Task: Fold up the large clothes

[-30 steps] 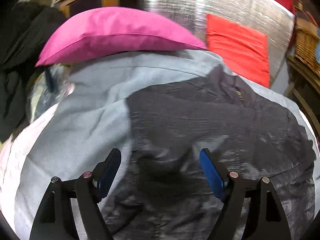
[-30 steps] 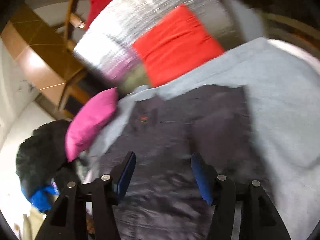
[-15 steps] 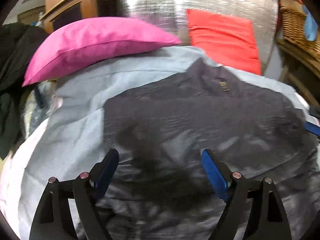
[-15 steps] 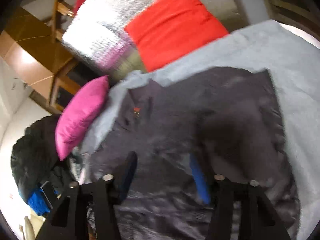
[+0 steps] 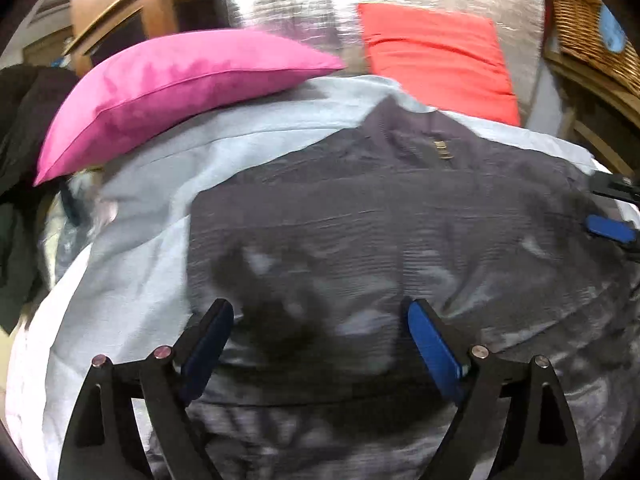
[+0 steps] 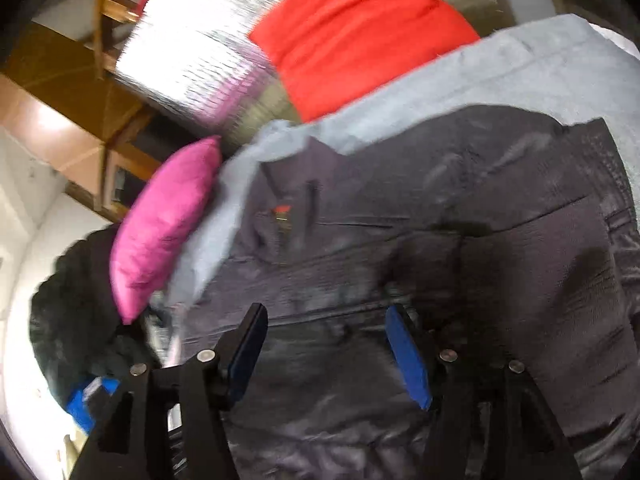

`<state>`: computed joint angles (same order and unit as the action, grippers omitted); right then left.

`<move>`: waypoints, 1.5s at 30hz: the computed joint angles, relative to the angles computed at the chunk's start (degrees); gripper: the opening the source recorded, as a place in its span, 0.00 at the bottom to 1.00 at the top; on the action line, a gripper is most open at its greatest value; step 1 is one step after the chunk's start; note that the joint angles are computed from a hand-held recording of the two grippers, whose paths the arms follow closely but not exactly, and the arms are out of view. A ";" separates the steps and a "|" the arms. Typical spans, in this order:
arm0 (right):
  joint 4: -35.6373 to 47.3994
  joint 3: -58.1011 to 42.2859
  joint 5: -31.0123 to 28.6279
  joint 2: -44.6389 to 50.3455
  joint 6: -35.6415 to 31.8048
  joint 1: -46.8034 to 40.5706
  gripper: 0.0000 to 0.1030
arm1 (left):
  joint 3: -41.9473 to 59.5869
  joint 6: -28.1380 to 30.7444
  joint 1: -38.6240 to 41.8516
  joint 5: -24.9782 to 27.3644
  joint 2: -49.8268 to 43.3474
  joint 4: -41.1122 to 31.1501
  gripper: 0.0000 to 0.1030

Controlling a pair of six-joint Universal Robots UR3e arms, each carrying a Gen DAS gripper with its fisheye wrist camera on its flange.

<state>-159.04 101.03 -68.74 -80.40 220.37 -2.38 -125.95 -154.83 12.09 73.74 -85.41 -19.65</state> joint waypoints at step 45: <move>8.27 16.50 -4.23 -26.87 -3.60 0.21 0.75 | -0.61 19.13 40.80 -21.00 19.61 -41.17 0.91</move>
